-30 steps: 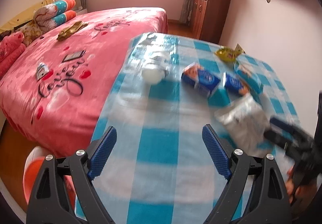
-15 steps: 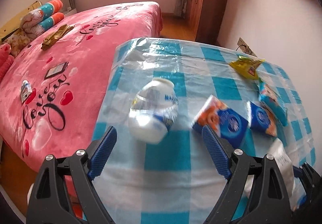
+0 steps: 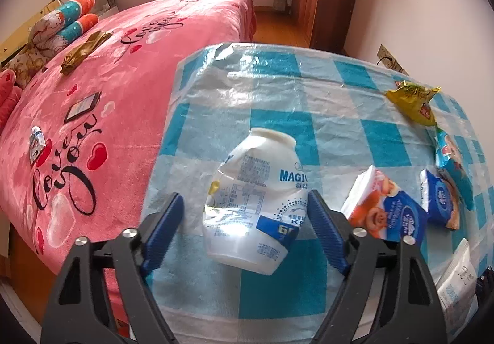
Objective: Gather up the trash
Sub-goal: 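Grasp the white MAGIC yogurt bottle with the left gripper, then hold the yogurt bottle in the left gripper while the right gripper grasps the grey wipe pack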
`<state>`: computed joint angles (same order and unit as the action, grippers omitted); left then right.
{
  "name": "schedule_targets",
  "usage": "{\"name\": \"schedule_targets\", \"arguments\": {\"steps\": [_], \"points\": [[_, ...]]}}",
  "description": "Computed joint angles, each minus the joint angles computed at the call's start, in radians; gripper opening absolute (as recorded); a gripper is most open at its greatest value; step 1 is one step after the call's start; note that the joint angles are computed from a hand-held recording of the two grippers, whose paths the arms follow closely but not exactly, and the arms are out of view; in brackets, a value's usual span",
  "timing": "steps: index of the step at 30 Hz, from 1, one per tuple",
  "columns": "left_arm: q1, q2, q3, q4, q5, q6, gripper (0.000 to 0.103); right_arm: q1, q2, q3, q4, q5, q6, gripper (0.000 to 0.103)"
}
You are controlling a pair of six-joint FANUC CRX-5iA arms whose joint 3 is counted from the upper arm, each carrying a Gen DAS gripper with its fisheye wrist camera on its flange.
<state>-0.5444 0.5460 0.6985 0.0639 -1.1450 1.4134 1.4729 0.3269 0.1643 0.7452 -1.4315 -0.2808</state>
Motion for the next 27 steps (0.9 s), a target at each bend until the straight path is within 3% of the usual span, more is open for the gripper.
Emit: {"name": "schedule_targets", "arguments": {"steps": [6, 10, 16, 19, 27], "points": [[-0.014, -0.026, -0.040, -0.023, 0.049, 0.019, 0.064, -0.002, 0.007, 0.011, -0.007, -0.009, 0.017, 0.094], [-0.022, -0.043, -0.065, -0.043, 0.072, 0.053, 0.064, -0.005, 0.029, 0.046, -0.022, -0.040, 0.048, 0.094], [-0.022, -0.090, -0.140, -0.034, 0.111, 0.049, 0.064, -0.008, 0.067, 0.103, -0.039, -0.098, 0.097, 0.084], [-0.013, -0.119, -0.189, 0.000, 0.132, 0.034, 0.064, -0.009, 0.090, 0.135, -0.043, -0.124, 0.129, 0.076], [0.012, -0.212, -0.347, 0.099, 0.205, -0.026, 0.064, -0.011, 0.102, 0.152, -0.047, -0.140, 0.150, 0.071]]}}
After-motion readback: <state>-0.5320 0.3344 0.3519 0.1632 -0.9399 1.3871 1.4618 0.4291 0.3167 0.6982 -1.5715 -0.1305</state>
